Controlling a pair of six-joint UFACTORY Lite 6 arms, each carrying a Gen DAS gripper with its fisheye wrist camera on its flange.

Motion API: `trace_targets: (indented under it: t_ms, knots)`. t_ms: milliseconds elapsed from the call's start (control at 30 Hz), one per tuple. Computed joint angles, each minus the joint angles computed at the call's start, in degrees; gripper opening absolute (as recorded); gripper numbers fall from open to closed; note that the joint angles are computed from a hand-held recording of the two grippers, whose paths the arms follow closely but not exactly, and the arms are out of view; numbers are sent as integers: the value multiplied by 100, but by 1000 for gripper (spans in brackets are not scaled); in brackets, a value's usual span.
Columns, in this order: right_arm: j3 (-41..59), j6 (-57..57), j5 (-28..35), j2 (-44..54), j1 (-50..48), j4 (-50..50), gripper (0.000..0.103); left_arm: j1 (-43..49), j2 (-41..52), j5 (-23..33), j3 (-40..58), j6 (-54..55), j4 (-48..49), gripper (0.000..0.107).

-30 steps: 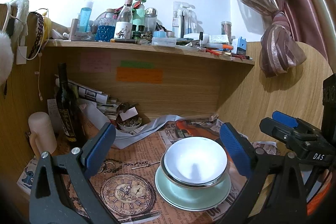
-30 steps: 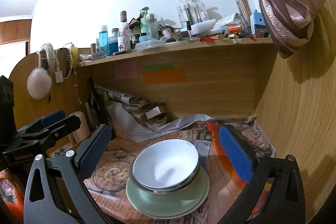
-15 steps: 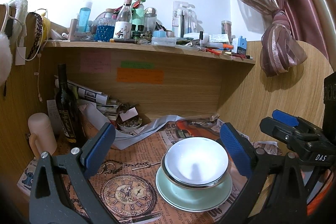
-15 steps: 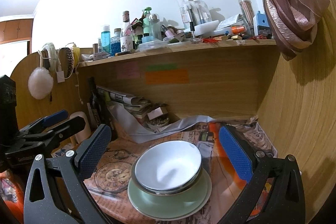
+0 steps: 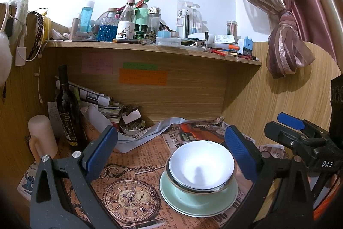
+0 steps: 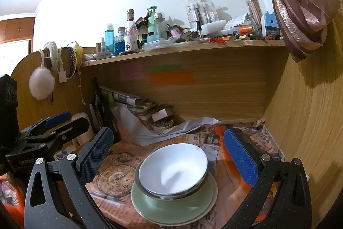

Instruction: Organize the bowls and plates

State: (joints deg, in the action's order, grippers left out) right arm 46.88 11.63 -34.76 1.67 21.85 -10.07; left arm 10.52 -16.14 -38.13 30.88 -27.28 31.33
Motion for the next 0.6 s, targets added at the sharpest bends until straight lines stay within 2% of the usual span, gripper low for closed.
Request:
trace_targets:
  t_ms: [600]
  knots:
    - [126, 127, 43, 135, -38, -190, 103, 238, 272, -269, 125, -326, 448, 102]
